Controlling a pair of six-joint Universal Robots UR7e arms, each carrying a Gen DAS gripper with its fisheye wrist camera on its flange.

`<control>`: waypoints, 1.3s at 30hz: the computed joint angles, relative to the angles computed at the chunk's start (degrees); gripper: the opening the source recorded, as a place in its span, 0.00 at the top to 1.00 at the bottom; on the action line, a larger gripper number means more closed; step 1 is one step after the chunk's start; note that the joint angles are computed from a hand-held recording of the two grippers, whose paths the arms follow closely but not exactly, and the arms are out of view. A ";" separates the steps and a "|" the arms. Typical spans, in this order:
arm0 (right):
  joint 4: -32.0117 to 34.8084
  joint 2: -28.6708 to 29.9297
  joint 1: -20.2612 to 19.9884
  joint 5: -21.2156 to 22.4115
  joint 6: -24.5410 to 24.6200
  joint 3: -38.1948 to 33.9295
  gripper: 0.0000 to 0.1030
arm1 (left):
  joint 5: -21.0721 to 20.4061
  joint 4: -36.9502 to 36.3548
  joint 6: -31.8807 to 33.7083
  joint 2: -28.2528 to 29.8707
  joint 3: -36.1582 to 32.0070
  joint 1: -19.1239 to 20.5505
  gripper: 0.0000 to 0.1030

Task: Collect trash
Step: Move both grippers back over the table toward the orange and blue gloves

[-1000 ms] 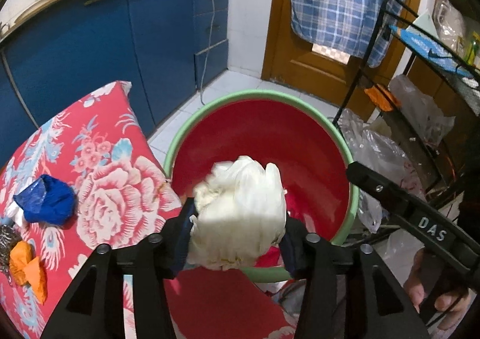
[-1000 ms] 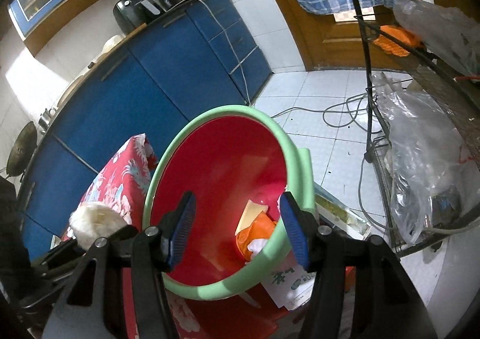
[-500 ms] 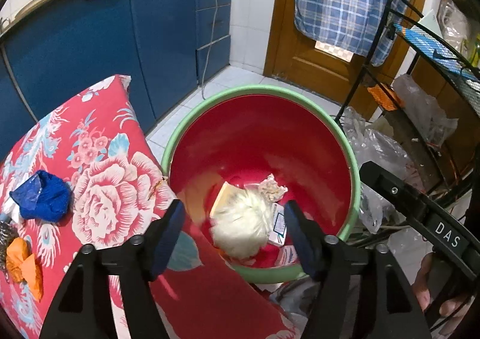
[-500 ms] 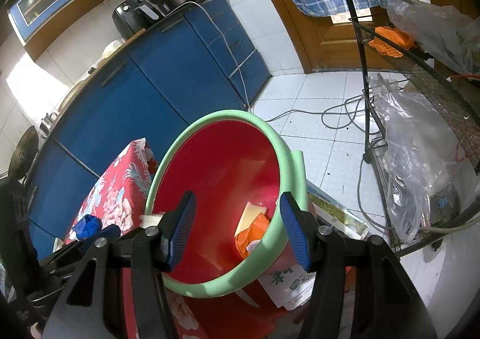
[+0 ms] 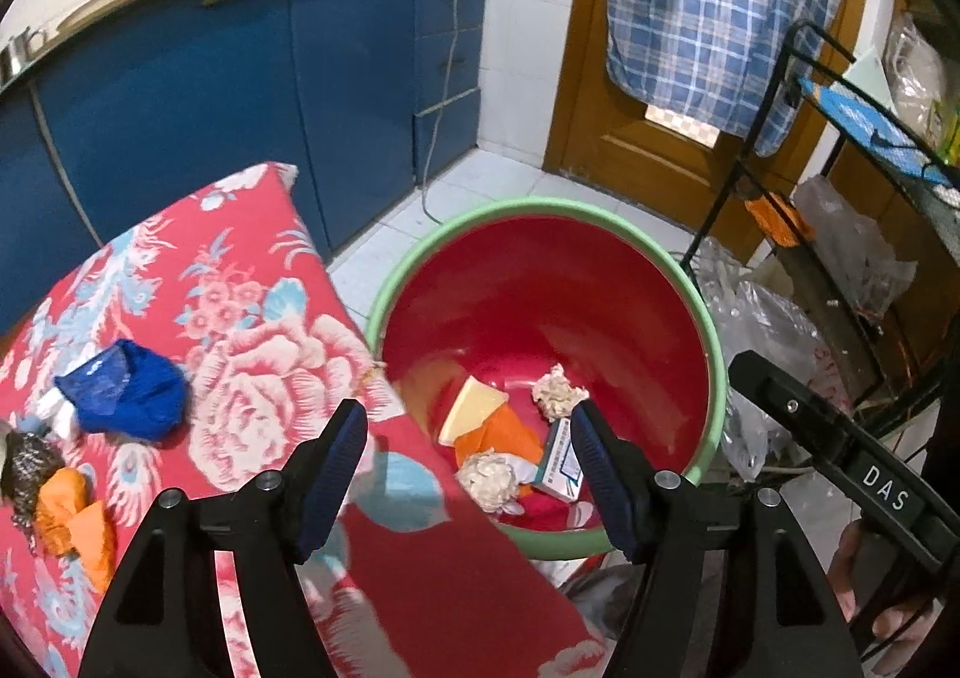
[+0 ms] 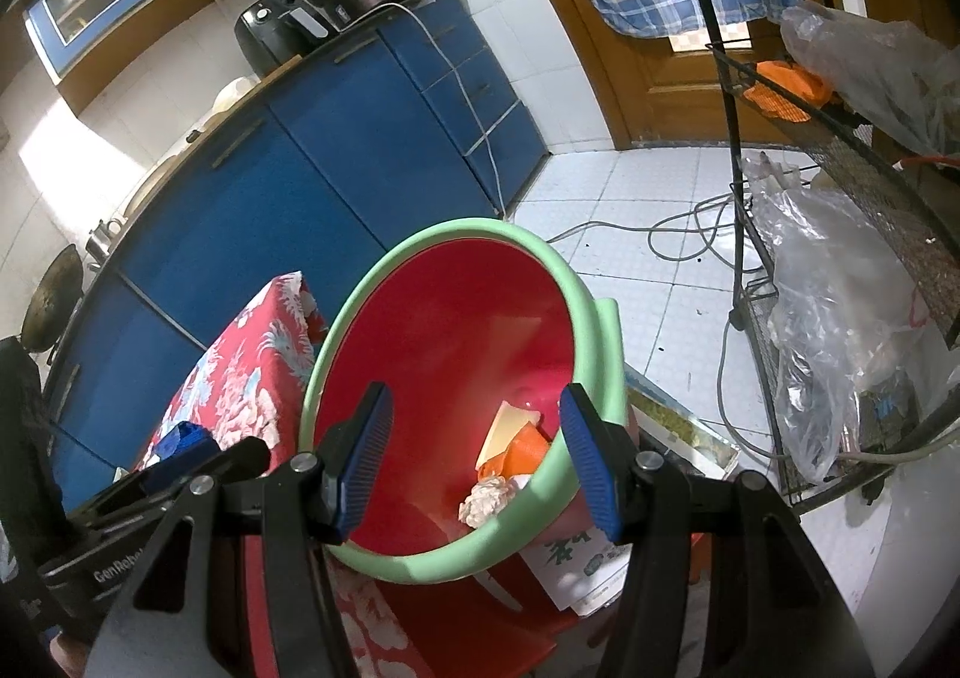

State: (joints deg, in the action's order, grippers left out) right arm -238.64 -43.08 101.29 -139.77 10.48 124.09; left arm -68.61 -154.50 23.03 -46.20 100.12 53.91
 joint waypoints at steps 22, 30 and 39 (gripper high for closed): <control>13.31 3.68 4.67 2.41 -4.02 -9.45 0.38 | 9.88 -6.40 -1.15 -3.87 -5.06 5.55 0.30; 22.47 5.56 5.29 5.42 -5.87 -15.29 0.36 | 11.65 -6.46 -3.41 -4.67 -7.50 7.94 0.30; 30.16 8.68 5.98 6.84 -9.17 -22.85 0.35 | 12.38 -4.66 -6.36 -5.32 -7.97 9.97 0.30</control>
